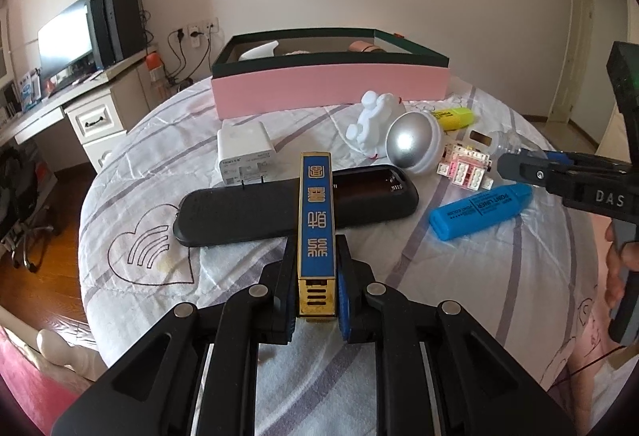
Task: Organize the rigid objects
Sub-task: 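Carry the blue box and glass bottle into the pink box and release both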
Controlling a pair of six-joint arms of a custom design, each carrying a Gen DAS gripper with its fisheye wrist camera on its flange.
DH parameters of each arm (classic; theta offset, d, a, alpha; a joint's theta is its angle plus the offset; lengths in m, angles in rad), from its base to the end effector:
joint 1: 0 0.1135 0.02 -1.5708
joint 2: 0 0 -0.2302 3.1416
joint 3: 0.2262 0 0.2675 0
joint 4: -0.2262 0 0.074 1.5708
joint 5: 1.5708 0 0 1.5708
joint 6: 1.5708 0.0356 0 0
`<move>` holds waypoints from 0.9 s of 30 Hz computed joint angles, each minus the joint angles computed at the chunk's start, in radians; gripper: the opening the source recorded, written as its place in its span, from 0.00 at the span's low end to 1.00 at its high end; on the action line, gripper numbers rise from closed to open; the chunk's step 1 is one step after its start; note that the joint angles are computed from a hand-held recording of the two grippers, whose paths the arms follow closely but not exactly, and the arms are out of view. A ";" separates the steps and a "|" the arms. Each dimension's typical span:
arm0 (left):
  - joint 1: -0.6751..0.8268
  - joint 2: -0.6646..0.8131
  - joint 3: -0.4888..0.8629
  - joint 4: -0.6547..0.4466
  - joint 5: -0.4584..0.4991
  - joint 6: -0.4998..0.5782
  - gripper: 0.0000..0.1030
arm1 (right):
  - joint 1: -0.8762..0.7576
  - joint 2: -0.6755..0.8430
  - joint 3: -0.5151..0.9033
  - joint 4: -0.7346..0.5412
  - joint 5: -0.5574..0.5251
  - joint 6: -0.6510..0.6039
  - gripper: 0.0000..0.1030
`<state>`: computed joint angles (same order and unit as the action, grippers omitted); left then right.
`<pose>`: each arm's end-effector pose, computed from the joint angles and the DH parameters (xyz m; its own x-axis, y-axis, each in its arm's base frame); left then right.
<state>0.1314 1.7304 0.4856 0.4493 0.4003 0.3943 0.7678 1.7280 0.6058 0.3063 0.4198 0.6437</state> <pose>0.2711 0.0218 0.0368 -0.5962 0.2781 -0.7531 0.4103 0.9119 0.0119 0.2231 0.1952 0.0544 -0.6792 0.1061 -0.7263 -0.0321 0.9843 0.1738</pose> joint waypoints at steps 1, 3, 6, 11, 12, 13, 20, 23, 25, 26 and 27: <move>0.001 -0.004 0.000 -0.001 0.002 0.000 0.15 | -0.003 0.001 -0.001 0.001 -0.005 0.001 0.53; 0.004 -0.016 -0.002 -0.003 0.007 -0.006 0.15 | 0.000 -0.005 -0.001 -0.003 0.014 -0.003 0.53; 0.015 -0.043 -0.006 -0.010 0.030 -0.019 0.15 | 0.009 -0.023 0.000 -0.014 0.033 -0.013 0.53; 0.030 -0.101 -0.003 -0.039 0.061 -0.038 0.15 | 0.022 -0.073 0.013 -0.055 0.064 -0.037 0.53; 0.027 -0.120 0.004 -0.057 0.062 -0.037 0.15 | 0.020 -0.081 0.023 -0.067 0.066 -0.048 0.53; 0.021 -0.134 0.007 -0.060 0.059 -0.040 0.15 | 0.017 -0.088 0.035 -0.084 0.063 -0.061 0.53; -0.053 -0.181 0.151 -0.170 0.040 -0.020 0.15 | -0.032 -0.122 0.173 -0.181 0.051 -0.201 0.53; -0.072 -0.125 0.316 -0.290 0.090 -0.013 0.15 | -0.074 -0.097 0.270 -0.221 0.031 -0.269 0.53; -0.082 -0.067 0.435 -0.364 0.119 -0.018 0.15 | -0.114 -0.065 0.343 -0.245 -0.004 -0.303 0.53; -0.092 -0.037 0.500 -0.407 0.114 -0.017 0.15 | -0.131 -0.050 0.372 -0.249 -0.018 -0.316 0.53; -0.102 -0.011 0.552 -0.430 0.100 -0.019 0.15 | -0.154 -0.025 0.416 -0.263 -0.036 -0.331 0.53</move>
